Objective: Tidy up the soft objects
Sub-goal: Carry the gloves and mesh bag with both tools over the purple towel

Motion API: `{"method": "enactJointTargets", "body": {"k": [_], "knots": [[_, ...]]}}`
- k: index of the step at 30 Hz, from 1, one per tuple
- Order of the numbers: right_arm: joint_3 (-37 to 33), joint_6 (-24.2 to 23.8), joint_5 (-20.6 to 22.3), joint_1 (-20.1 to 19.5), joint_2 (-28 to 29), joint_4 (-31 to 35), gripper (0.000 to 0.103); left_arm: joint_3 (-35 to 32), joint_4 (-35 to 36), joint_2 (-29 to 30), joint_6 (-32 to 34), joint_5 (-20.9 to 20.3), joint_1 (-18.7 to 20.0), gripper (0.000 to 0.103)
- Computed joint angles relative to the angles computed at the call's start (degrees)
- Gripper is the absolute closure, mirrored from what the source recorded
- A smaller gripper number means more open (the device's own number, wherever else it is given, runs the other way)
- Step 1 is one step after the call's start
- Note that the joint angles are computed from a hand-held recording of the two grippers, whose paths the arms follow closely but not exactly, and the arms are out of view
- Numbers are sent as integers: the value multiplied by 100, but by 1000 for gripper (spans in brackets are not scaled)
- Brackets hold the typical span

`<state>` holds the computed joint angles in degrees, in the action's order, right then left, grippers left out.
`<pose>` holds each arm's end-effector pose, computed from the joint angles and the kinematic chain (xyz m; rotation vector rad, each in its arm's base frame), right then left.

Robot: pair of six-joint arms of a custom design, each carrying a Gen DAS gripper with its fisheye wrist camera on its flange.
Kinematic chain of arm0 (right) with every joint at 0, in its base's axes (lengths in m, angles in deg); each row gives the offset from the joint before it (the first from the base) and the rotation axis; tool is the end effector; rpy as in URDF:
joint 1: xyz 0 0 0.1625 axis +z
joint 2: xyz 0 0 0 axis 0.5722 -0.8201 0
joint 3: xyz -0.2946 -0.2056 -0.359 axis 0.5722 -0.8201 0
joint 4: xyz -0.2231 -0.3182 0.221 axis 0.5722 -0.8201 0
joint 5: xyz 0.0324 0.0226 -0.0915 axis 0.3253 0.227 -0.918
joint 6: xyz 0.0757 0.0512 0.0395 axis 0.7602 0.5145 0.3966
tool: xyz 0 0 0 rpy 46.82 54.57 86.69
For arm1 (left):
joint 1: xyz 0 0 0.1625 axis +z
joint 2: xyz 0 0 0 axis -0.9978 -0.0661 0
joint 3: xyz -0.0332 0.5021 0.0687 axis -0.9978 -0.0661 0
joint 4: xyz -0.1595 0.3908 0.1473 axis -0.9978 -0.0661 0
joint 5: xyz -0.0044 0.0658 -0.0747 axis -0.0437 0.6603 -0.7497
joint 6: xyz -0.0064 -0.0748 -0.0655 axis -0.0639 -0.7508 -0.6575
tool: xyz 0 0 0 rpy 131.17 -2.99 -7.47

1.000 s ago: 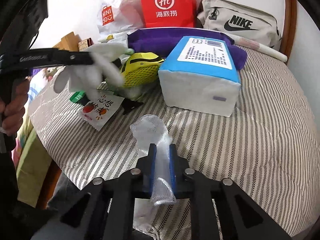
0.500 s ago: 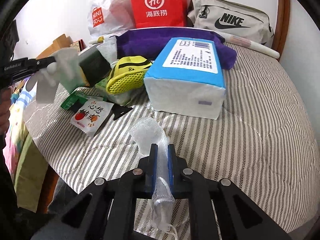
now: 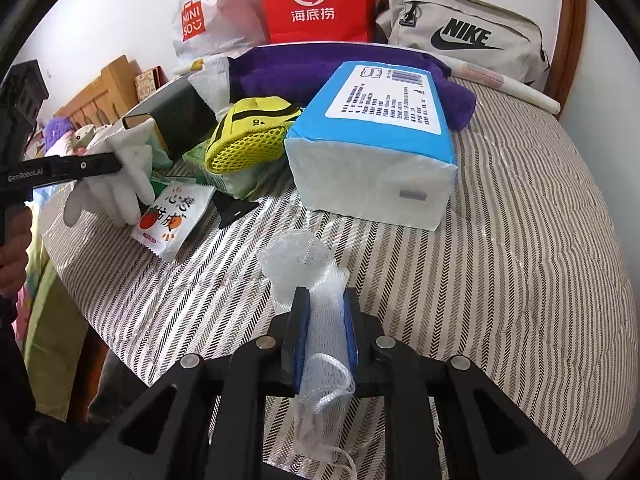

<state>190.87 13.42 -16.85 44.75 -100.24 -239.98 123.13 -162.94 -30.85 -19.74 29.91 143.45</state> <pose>-0.0115 -0.6517 0.1936 0.7409 -2.4329 0.5358 -0.1901 -0.6512 0.0367 0.3453 2.5620 -0.7786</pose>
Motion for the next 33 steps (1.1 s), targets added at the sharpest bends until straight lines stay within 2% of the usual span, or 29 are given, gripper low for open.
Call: {"method": "enactJointTargets", "body": {"k": [1,2,3,5,8,13,23,26,33], "knots": [[-8,-1,3,1,5,4,86,-32,-44,58,19,174,-28,67],[-8,-9,15,1,9,1,86,-35,-102,71,63,220,-33,87],[-10,-8,20,2,13,-11,88,-28,-128,47,97,147,-13,98],[23,-53,107,-11,-13,-58,94,43,-230,-80,35,-227,63,96],[69,-119,205,-9,-65,-93,96,157,-466,-204,58,-258,33,97],[94,-88,333,13,-175,49,96,260,-713,-386,-26,-668,55,96],[52,141,397,47,-306,35,96,277,-937,-490,132,-388,-126,96],[44,199,529,62,-396,80,96,258,-964,-499,181,-221,-185,96],[-58,287,566,138,-434,151,96,126,-806,-497,178,42,-201,96]]}}
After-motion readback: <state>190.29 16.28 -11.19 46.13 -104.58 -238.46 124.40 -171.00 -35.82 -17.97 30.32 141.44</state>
